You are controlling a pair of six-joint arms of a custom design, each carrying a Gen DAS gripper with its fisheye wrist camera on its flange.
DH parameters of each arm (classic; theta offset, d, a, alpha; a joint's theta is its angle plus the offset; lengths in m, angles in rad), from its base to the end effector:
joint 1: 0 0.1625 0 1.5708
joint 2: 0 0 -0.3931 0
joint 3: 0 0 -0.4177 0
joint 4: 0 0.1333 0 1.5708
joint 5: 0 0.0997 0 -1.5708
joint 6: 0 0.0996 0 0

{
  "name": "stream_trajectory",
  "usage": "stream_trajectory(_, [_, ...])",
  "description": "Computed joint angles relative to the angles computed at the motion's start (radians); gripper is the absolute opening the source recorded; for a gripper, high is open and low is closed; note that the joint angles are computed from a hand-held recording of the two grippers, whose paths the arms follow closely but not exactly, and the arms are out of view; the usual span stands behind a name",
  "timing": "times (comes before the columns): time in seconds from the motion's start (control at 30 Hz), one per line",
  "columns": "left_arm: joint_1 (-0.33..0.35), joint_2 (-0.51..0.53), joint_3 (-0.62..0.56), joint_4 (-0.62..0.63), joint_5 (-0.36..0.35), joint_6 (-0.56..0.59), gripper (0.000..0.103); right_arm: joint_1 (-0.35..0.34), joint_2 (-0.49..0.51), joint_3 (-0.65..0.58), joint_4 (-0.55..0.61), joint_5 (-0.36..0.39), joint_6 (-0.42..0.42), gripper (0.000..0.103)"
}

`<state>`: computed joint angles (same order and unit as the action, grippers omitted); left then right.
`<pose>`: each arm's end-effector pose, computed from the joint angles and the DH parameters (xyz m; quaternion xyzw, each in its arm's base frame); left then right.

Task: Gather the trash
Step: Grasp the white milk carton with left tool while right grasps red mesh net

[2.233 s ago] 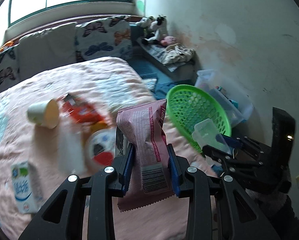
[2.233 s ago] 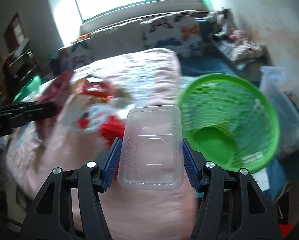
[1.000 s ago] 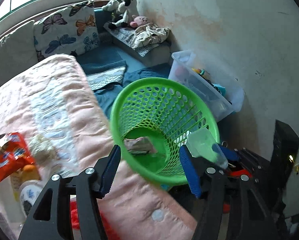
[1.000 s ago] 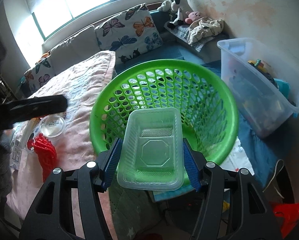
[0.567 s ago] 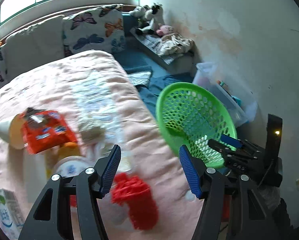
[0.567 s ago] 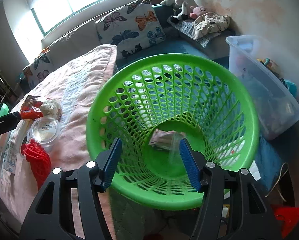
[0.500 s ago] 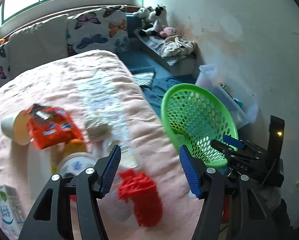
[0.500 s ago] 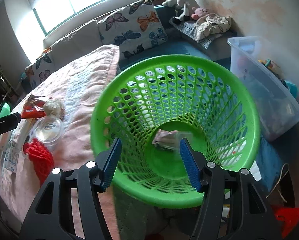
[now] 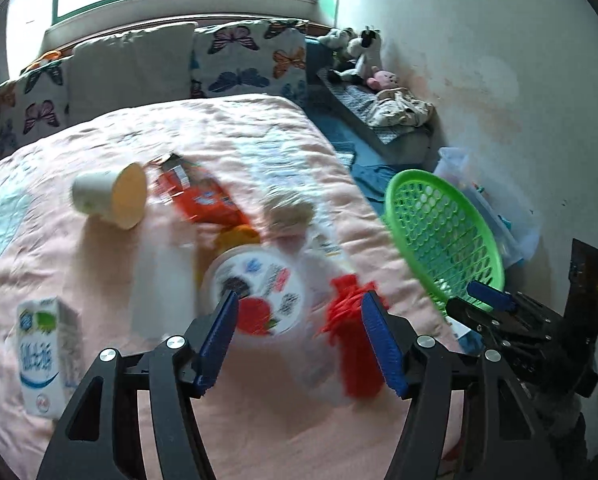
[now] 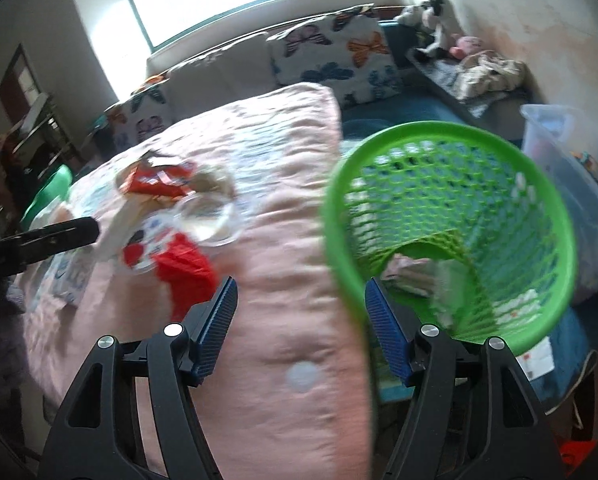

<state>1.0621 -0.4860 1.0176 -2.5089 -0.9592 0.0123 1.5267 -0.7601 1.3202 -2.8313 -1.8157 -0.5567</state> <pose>-0.2386 -0.8190 0.0989 0.1818 0.9181 -0.2590 0.2385 0.0748 -0.7813 0.2018 0.1958 -0.9124 0.2913 0.2104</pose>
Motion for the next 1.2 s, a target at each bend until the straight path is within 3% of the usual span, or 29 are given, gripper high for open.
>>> stream_trajectory(0.67, [0.056,-0.174,0.234,-0.116,0.1,-0.072,0.066,0.052,0.129,-0.091,0.065,-0.031,-0.035,0.067])
stream_trajectory(0.73, [0.06,-0.19,0.252,-0.131,0.118,-0.074,0.071,0.053,0.141,-0.105,0.074,-0.035,-0.032,0.067])
stream_trajectory(1.2, [0.106,-0.23,0.271,-0.134,0.219,-0.101,0.075,0.061,0.181,-0.141,0.071,-0.07,-0.04,0.06])
